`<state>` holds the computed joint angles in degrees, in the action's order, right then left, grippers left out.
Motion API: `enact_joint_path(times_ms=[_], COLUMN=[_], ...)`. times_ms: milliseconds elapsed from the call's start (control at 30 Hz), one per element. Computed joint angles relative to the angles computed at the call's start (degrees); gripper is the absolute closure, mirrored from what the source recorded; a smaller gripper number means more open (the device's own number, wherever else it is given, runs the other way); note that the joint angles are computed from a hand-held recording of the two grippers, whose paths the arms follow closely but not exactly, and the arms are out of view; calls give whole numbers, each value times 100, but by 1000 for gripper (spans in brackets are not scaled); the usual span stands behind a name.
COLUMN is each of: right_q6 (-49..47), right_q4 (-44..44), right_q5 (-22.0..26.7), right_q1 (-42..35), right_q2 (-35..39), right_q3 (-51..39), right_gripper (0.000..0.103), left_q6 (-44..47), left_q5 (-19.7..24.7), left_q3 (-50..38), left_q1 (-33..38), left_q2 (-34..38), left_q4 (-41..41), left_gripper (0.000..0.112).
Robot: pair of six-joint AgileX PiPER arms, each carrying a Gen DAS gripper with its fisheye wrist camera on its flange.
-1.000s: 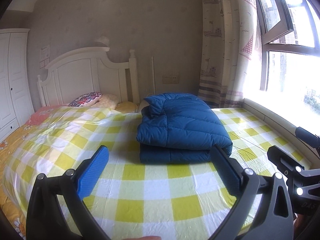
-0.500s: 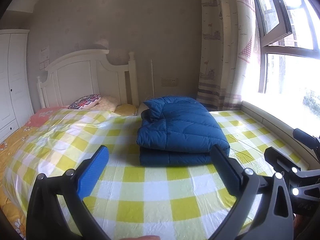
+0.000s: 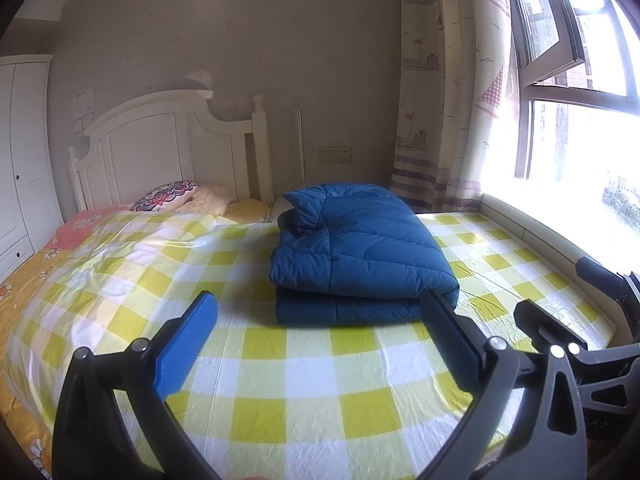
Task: Fold large clothes
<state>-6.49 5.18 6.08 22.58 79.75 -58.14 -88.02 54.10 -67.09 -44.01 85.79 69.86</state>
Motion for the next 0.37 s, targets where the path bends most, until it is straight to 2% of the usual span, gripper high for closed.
enact_joint_path(times_ms=[33,133,167,233,267,300,367], right_q6=[-119,-846,-1004,-765,-795,-940,-557], right_q4=[114,834,941,520,445,466,-159], right_q5=[12,166,239,378,526,690,1042], right_q1=[-9,-102,-155,-330,-509,-756,-1362], right_q2=[91,433,554,779,892,1005,1308], right_q3=[-51,-318,-440,-728,-937,-1170,-1789], right_gripper=[5,5,5,5,5,5,5], left_q6=[216,310,565,1623,1998,2207,2530], left_q5=[-277,-631,-912,-1593,-1754,-1809,-1861], left_q3=[-18,16,25,-7,-13,-13,-102], left_q1=[181,639,918,1720,2115,2520,3473], left_q2=[15,174,186,196,215,239,368], left_q4=[-231,-349,-560,-1527,-1856,-2005,-2143], left_gripper=[12,12,12,12,12,12,12])
